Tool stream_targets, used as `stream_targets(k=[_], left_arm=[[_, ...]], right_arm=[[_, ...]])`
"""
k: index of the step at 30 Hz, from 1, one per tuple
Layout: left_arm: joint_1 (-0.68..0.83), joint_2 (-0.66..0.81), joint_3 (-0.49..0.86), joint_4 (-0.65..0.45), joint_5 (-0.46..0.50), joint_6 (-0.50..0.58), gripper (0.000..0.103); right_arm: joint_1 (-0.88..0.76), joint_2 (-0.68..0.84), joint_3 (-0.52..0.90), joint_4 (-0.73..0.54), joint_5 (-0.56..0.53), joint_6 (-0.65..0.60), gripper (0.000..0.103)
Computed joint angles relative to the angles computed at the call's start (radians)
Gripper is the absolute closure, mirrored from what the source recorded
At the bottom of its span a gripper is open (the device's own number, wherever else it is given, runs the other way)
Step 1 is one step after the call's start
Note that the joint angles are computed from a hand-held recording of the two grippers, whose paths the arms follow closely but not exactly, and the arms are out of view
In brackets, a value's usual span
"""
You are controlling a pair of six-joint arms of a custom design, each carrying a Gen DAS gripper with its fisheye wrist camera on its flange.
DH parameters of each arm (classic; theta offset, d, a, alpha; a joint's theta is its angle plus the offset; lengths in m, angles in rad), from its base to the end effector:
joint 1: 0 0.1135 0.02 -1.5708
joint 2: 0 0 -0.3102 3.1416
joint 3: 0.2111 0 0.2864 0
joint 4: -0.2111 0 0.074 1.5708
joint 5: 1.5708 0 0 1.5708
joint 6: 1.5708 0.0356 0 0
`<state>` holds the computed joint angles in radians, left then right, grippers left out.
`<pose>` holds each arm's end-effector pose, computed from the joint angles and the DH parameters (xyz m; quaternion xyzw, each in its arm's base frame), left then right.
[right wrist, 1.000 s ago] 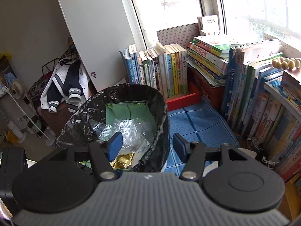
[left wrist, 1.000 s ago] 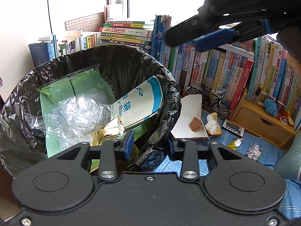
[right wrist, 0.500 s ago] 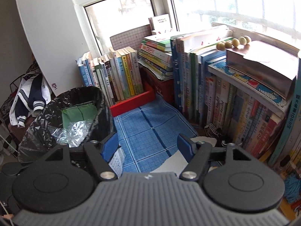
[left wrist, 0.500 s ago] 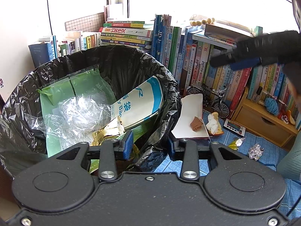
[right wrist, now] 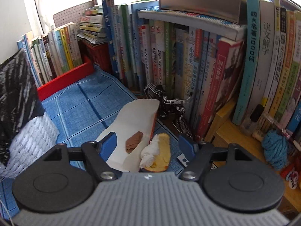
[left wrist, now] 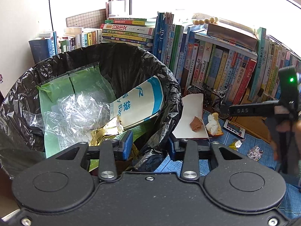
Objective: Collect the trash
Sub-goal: 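Move the right gripper back to the white tissue on the bread crust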
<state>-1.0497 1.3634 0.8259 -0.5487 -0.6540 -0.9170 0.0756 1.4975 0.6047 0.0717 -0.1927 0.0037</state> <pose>0.1557 -0.2278 0.2347 -0.0159 0.9224 -0.0163 0.3855 0.2926 0.0290 0.1627 -0.0685 0.9244 0.1039 0.3606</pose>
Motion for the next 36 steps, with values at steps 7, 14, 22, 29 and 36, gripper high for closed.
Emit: stream_targets(k=[7, 14, 22, 29, 36], left_arm=[[0.003, -0.001, -0.002, 0.004, 0.005, 0.002, 0.067], [0.0, -0.017, -0.02, 0.015, 0.004, 0.003, 0.066], [0.004, -0.011, -0.008, 0.004, 0.012, -0.009, 0.068], [0.007, -0.013, -0.008, 0.003, 0.016, -0.008, 0.068], [0.01, -0.017, -0.013, 0.011, 0.022, 0.004, 0.068]], right_arm=[[0.078, 0.129, -0.124, 0.35, 0.149, 0.182, 0.021], [0.072, 0.217, -0.26, 0.633, 0.209, 0.326, 0.022], [0.071, 0.31, -0.253, 0.716, 0.131, 0.198, 0.051], [0.095, 0.354, -0.181, 0.669, 0.093, 0.217, 0.05], [0.137, 0.39, -0.112, 0.59, 0.138, 0.252, 0.049]])
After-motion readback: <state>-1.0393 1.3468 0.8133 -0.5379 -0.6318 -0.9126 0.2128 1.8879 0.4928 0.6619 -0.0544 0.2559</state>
